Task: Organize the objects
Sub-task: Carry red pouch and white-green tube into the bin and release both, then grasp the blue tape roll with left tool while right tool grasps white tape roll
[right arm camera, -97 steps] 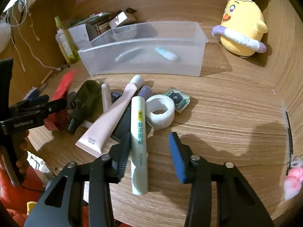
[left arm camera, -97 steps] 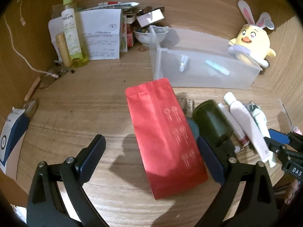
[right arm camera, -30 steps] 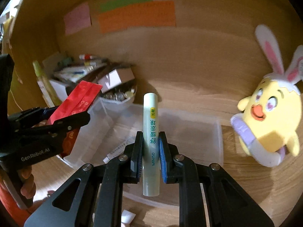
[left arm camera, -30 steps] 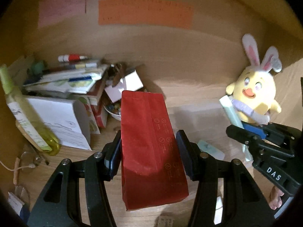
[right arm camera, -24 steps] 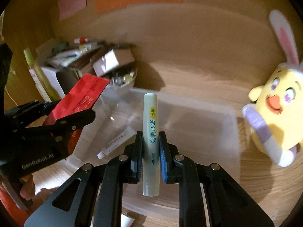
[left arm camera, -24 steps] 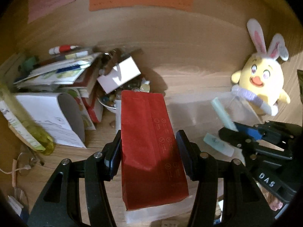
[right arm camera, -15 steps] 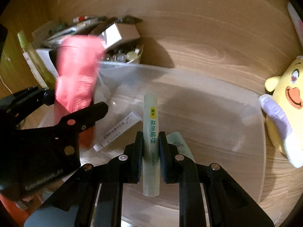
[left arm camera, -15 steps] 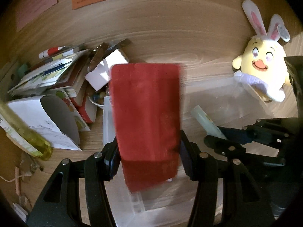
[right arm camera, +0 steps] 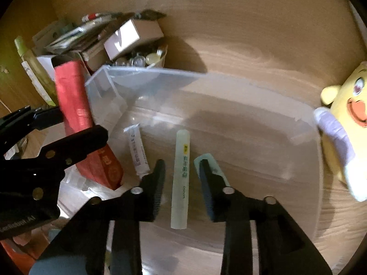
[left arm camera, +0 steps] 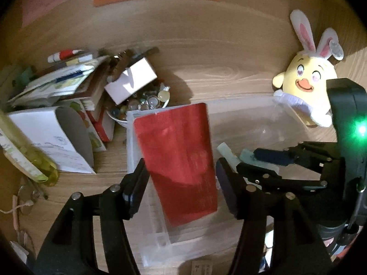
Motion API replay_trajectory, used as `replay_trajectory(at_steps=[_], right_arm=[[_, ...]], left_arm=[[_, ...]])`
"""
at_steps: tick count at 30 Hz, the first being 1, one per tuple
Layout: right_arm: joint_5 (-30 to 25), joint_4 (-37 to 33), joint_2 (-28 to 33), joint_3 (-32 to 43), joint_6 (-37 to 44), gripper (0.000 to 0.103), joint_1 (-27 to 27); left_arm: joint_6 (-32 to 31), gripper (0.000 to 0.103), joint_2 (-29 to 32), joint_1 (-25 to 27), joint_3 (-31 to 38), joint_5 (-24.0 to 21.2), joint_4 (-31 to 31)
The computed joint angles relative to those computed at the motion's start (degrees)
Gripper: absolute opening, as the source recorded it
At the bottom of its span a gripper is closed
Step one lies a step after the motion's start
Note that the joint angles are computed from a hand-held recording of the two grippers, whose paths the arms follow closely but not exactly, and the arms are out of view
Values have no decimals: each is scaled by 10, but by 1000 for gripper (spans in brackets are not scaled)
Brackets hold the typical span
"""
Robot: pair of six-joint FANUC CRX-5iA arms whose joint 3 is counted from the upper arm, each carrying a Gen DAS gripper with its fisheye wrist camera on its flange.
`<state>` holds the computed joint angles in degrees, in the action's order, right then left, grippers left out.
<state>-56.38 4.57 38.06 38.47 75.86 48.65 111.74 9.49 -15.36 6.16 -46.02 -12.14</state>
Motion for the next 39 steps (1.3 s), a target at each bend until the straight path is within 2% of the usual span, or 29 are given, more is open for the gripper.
replay_trajectory(at_steps=[4,6,14,17,23,30,35,39], right_arm=[[40,21,-37,-53,-17,34,5],[56,32,-51,-70,-26,37,7],[164,126,-156,-218,-110,61,24],[195,141,-192,-265,-131,65,25],[237,169,-246,-348,-175,70,27],[268,188,-293,-431,-220,70,28],[266,202,-305,-473,-246,70,36],[258,183,-309,-493,-247,70,42]], left_arm=[[12,65,-22,-1,-14,8,-5],[29,71,-35,-6,-16,7,-23],[98,92,-93,-35,-41,13,-87],[123,95,-112,-50,-50,6,-113],[143,96,-141,-72,-79,-6,-133],[119,96,-169,-74,-138,6,-104],[125,96,-178,-83,-170,1,-101],[119,96,-187,-71,-206,11,-66]])
